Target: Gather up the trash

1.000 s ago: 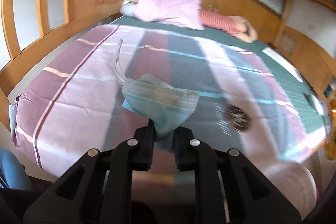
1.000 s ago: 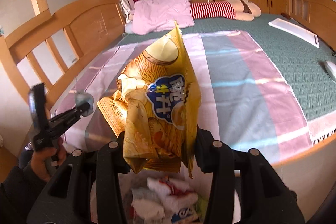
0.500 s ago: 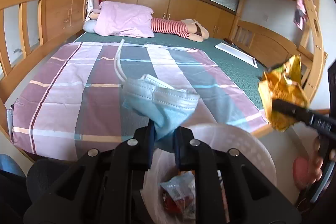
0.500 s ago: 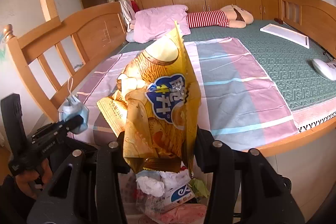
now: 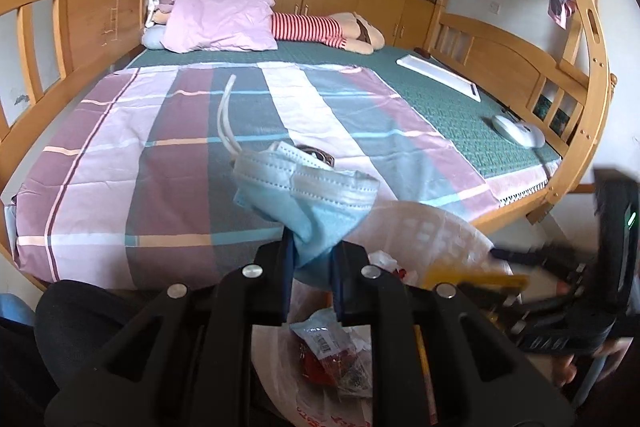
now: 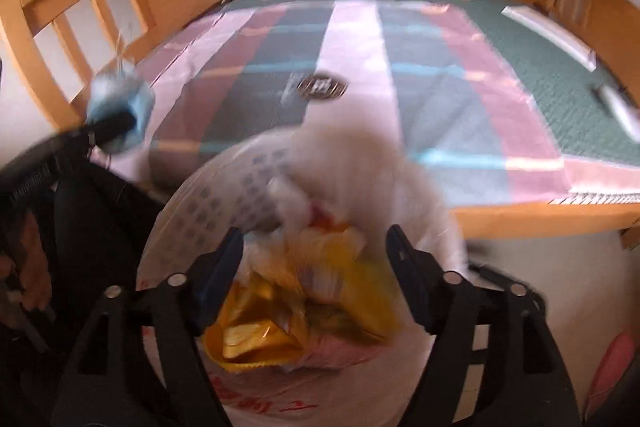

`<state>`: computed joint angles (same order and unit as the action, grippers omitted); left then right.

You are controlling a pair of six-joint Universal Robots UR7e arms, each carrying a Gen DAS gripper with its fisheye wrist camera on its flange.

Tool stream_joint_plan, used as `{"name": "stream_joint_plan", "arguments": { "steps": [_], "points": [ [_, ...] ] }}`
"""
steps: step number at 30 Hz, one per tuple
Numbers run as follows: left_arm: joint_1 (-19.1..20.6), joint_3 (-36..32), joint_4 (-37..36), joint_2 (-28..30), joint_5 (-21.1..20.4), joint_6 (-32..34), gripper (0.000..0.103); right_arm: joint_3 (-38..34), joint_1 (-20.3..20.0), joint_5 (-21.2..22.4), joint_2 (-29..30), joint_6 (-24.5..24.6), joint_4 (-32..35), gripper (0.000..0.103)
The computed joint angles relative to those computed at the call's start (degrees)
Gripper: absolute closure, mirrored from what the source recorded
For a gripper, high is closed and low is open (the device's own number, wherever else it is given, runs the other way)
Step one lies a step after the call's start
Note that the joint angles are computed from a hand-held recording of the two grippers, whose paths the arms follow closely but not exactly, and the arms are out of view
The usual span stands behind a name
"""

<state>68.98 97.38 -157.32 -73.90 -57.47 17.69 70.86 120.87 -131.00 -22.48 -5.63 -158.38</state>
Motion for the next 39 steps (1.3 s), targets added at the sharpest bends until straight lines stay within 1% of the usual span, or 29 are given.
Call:
{"name": "stream_joint_plan", "arguments": {
  "steps": [2,4,5,8,10,12,13,15,17,19,20,22,24,26,28,30,33,36,39],
  "points": [
    [0.1,-0.2,1.3,0.3,-0.6,0.6,0.087,-0.1,0.4,-2.5,-0.2,-1.6,-4.3,0.025],
    [0.0,-0.3,3.3,0.4,-1.7,1.1,0.087,0.7,0.4,-3.4,-1.2,-2.1,-9.2,0.025],
    [0.0,-0.4,5.0,0.5,-2.6,1.5,0.087,1.7,0.3,-3.2,-1.9,-1.9,-13.0,0.024],
    [-0.2,-0.6,10.4,1.0,-4.6,3.0,0.087,3.9,-0.2,-1.9,-3.7,-0.4,-20.2,0.019],
    [-0.6,-0.1,12.7,1.3,-5.0,4.3,0.086,5.4,-0.3,-1.3,-4.7,0.3,-23.3,0.018],
    [-1.2,0.7,14.1,1.6,-4.7,5.7,0.083,5.7,-0.4,-1.4,-5.0,0.5,-24.7,0.018],
    [-1.6,1.3,14.2,1.7,-4.0,6.6,0.079,6.0,-0.4,-1.5,-5.2,0.3,-25.4,0.017],
    [-2.0,2.0,13.1,1.8,-2.8,7.6,0.065,6.0,-0.5,-1.8,-5.0,-0.1,-25.9,0.014],
    [-2.5,3.0,10.3,1.8,-1.1,8.5,0.03,5.9,-0.4,-2.4,-4.6,-0.7,-26.4,0.012],
    [-3.0,3.7,6.5,1.7,0.7,9.4,0.02,5.6,-0.1,-3.8,-3.9,-1.4,-26.8,0.01],
    [-3.2,3.9,4.7,1.7,1.6,9.6,0.017,5.3,-0.1,-4.4,-3.5,-2.2,-27.0,0.009],
    [-3.7,4.5,0.1,2.0,4.6,10.3,0.013,4.7,0.2,-5.3,-2.8,-3.8,-27.7,0.007],
    [-4.4,5.2,-5.6,2.3,7.8,11.5,0.011,4.1,0.5,-6.0,-2.0,-5.8,-28.9,0.006],
    [-5.0,5.5,-13.1,2.9,10.2,13.7,0.007,3.4,1.0,-6.6,-1.1,-8.9,-30.5,0.005],
    [-5.8,6.0,-20.2,2.9,11.5,15.8,0.004,2.4,1.6,-7.2,0.0,-12.6,-32.2,0.004],
    [-6.4,6.3,-26.4,2.6,12.1,17.1,0.004,1.8,2.1,-7.1,0.8,-15.3,-32.9,0.004],
    [-7.3,6.4,-32.6,2.3,12.9,18.5,0.004,1.6,2.6,-5.4,1.4,-18.6,-35.1,0.004],
    [-8.0,6.2,-36.1,2.1,13.6,19.2,0.004,1.9,2.9,-3.5,1.5,-20.0,-36.0,0.004],
    [-8.3,6.2,-37.7,2.0,14.0,19.3,0.004,1.9,3.2,-2.5,1.6,-20.6,-36.3,0.004]
  ]
}}
